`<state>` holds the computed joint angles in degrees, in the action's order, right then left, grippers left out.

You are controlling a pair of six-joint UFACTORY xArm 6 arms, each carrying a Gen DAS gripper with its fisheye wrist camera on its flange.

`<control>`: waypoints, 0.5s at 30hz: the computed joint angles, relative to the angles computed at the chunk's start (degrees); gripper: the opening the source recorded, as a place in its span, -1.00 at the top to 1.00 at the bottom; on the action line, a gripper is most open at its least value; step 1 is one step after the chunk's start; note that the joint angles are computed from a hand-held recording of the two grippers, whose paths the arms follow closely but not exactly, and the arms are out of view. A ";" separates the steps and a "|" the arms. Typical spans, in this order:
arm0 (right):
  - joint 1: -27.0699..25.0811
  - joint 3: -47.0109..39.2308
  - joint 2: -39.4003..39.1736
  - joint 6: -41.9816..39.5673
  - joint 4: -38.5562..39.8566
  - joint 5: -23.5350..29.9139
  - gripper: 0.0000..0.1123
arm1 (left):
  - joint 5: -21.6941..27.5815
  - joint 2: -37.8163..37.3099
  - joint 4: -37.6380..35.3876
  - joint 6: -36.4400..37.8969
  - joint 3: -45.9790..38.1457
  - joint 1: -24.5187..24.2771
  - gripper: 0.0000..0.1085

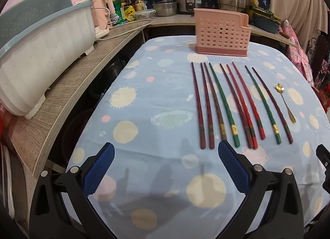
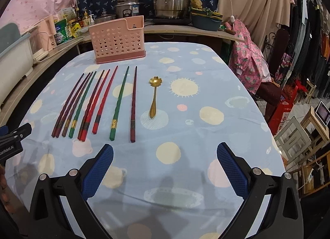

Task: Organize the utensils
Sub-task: 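Move left tool to the dark red chopstick while right tool moves to the gold spoon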

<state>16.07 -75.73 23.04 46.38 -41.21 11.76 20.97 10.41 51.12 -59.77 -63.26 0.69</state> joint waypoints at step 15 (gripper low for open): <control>0.70 -19.83 14.93 -14.72 14.77 5.90 -0.37 | 2.35 14.15 -9.88 11.42 -14.67 0.22 -0.66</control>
